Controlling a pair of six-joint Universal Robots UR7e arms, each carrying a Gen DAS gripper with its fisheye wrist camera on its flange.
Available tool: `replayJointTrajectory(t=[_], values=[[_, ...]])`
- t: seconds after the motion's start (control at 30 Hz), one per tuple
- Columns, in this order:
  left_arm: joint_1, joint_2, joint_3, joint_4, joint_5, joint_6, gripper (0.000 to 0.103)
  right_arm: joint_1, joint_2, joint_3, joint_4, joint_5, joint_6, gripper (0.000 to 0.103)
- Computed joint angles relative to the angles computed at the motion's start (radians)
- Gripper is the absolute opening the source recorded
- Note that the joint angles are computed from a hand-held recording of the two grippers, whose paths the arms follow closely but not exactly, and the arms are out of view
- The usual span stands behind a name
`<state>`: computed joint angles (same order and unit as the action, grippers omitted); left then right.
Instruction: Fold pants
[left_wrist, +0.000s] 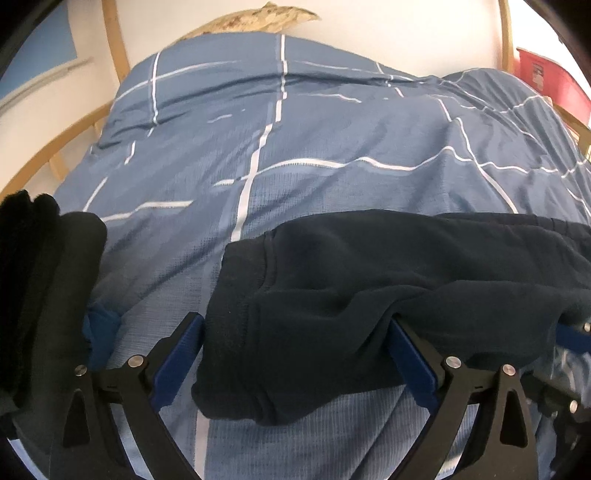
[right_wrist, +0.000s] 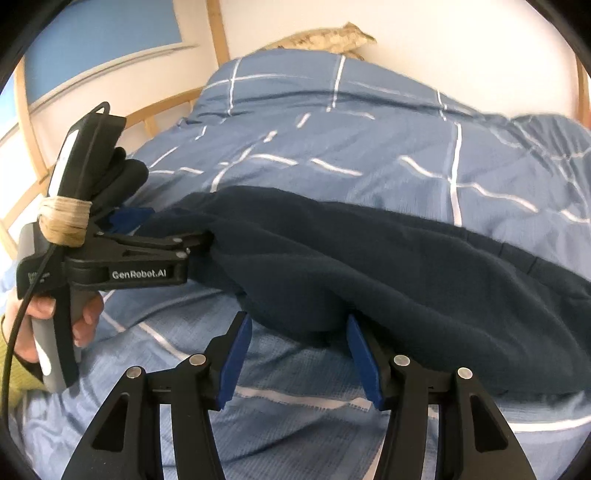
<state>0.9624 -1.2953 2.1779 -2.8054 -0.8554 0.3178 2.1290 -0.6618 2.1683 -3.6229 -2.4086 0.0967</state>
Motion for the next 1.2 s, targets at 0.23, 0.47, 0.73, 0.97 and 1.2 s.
replayJointTrajectory(t=[0.23,0.47,0.73,0.97,1.2], values=[[-0.003,0.043,-0.025,-0.016,0.018,-0.005,0.100,-0.004,-0.030,0.019,0.093,0.036,0.042,0.055],[0.012,0.040,-0.054,0.045,-0.007,-0.053,0.101,-0.006,-0.021,-0.012,0.102,0.076,-0.010,0.055],[0.032,0.007,-0.056,0.094,-0.042,-0.072,0.101,-0.012,0.023,-0.043,-0.005,0.009,-0.125,0.043],[0.018,-0.033,0.005,0.010,0.009,0.009,0.101,-0.028,-0.003,-0.018,-0.055,0.065,-0.102,0.018],[-0.016,-0.108,0.106,-0.087,0.065,0.123,0.100,0.043,-0.066,0.014,0.213,0.042,0.131,0.009]])
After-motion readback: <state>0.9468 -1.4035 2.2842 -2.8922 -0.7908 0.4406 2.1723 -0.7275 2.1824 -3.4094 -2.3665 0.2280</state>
